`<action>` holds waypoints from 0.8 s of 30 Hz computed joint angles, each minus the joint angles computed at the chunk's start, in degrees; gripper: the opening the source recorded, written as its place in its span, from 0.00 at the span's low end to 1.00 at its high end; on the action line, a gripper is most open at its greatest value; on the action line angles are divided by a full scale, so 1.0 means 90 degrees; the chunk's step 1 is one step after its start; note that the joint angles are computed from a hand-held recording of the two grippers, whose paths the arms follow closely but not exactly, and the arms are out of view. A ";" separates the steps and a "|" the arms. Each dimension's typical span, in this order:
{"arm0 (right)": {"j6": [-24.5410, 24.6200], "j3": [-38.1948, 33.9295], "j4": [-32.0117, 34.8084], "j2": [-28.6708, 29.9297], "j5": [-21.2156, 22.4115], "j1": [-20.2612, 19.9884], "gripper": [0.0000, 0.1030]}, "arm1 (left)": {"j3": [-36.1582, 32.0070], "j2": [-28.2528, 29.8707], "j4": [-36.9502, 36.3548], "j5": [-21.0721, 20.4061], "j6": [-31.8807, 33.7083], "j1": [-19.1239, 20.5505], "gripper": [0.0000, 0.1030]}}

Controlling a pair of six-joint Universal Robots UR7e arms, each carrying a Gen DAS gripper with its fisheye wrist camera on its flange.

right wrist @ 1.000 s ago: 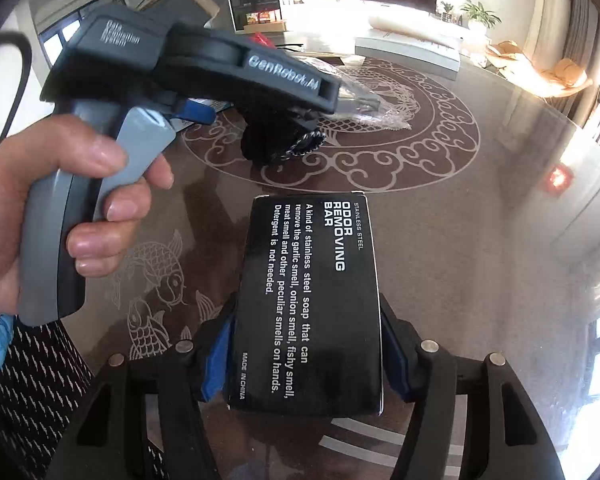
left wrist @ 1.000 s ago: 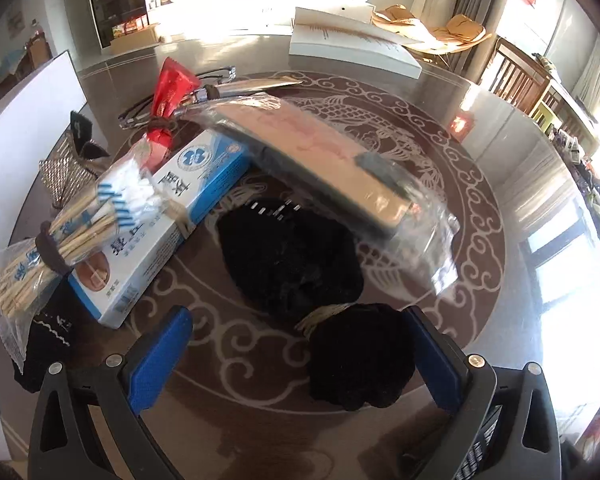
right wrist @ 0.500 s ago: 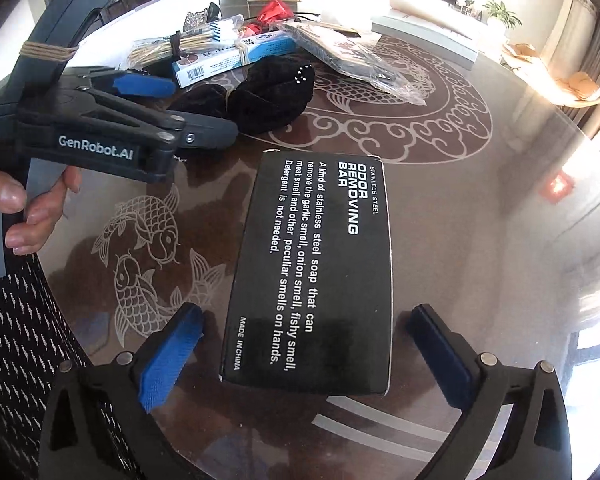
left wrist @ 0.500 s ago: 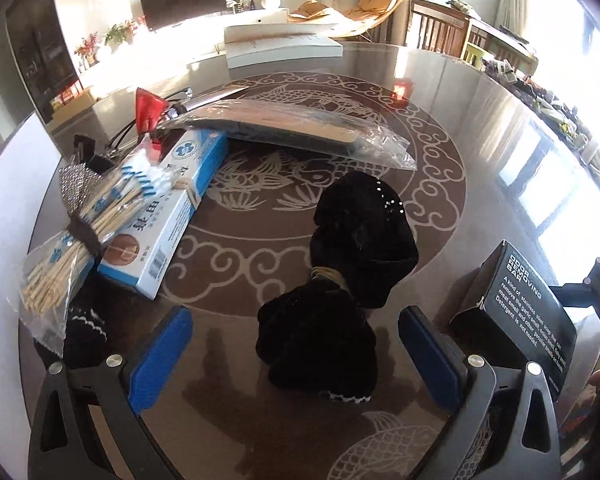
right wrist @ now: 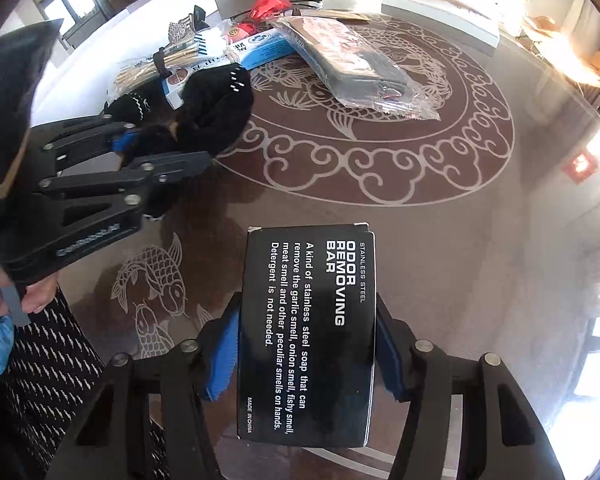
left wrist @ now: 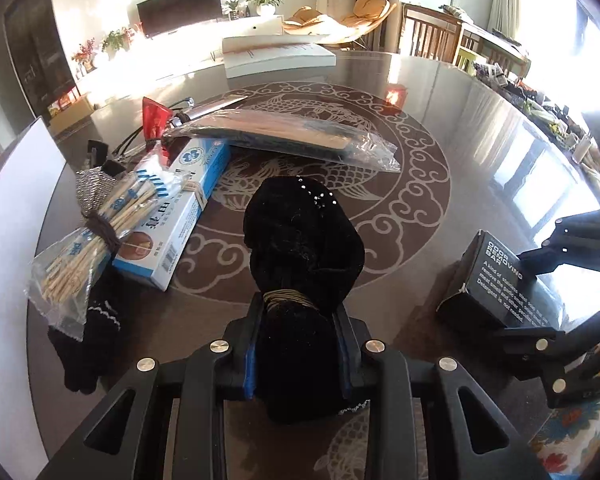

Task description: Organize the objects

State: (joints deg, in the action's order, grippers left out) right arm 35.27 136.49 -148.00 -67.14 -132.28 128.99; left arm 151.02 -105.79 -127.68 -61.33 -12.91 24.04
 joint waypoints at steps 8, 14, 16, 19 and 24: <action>-0.0531 -0.1277 -0.0039 0.0405 -0.0074 0.0680 0.57 | -0.1144 -0.2404 0.2024 0.0491 -0.0647 0.0297 0.28; -0.2168 -0.3514 -0.1333 0.2218 0.0760 0.0862 0.57 | -0.2382 -0.2173 0.1892 0.1470 0.0260 0.2159 0.28; -0.2580 -0.4369 -0.1578 0.2928 0.1179 0.0882 0.57 | -0.2742 -0.1931 0.1670 0.1680 0.0582 0.2941 0.28; -0.2885 -0.5660 -0.1525 0.3949 0.1659 0.0808 0.57 | -0.3101 -0.1543 0.1187 0.1984 0.1138 0.3889 0.28; -0.3029 -0.7452 -0.0556 0.5345 0.1811 0.0623 0.59 | -0.3230 -0.1129 0.0761 0.2360 0.1692 0.4575 0.51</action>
